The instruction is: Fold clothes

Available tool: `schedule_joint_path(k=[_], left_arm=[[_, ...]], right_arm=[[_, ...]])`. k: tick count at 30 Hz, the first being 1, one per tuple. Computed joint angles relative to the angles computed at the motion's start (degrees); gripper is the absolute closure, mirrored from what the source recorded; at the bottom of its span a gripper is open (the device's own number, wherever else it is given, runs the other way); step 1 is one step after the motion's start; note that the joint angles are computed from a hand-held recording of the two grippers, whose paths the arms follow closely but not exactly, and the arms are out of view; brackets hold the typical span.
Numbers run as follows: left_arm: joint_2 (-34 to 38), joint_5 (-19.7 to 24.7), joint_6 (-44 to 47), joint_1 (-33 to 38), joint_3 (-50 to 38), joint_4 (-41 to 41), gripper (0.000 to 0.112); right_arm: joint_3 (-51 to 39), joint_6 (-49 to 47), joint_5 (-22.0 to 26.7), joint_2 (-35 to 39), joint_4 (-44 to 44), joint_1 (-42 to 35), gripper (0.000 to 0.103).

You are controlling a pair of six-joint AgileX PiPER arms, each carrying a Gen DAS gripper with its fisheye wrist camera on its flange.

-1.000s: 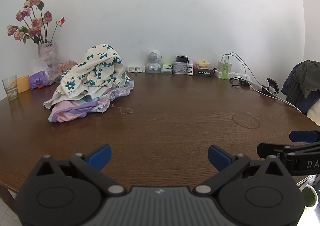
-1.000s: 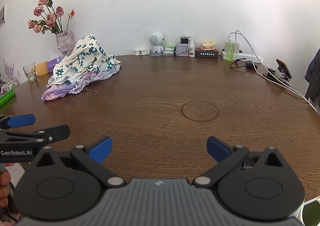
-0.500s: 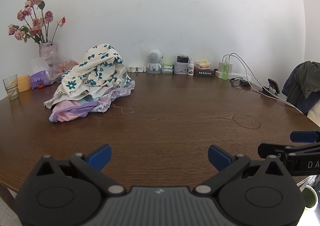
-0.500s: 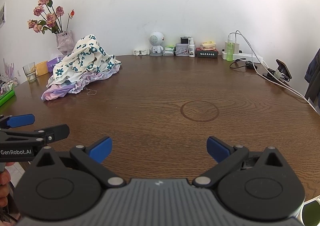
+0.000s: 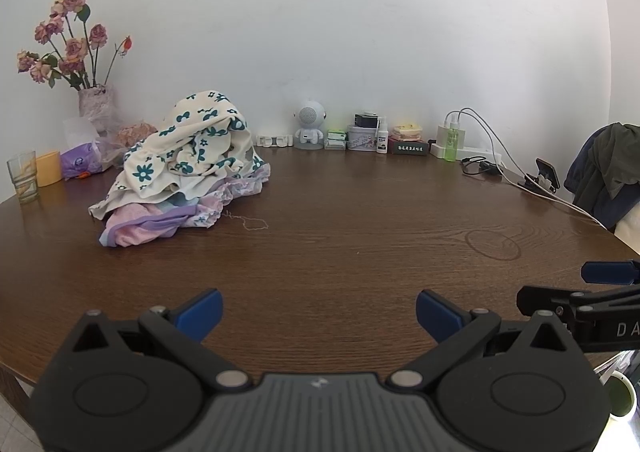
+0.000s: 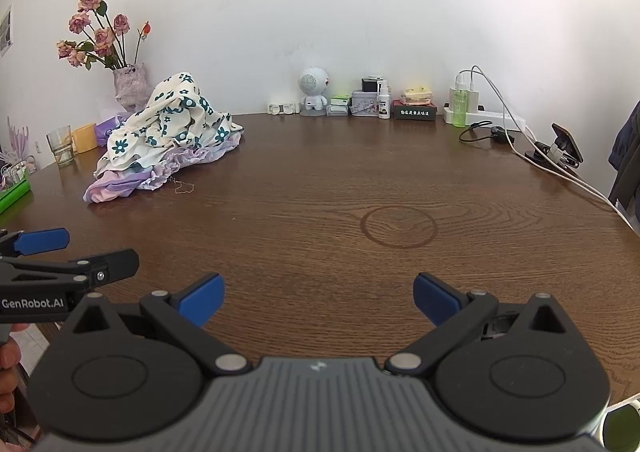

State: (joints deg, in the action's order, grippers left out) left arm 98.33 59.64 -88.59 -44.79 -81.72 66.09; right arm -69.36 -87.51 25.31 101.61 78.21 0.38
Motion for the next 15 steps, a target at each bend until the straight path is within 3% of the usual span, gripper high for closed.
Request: schedule_joint_path(k=[15], left_arm=[[0.0, -0.9, 0.6, 0.5, -0.1, -0.3, 0.009]], right_arm=[[-0.3, 0.2, 0.0, 0.0, -0.3, 0.1, 0.000]])
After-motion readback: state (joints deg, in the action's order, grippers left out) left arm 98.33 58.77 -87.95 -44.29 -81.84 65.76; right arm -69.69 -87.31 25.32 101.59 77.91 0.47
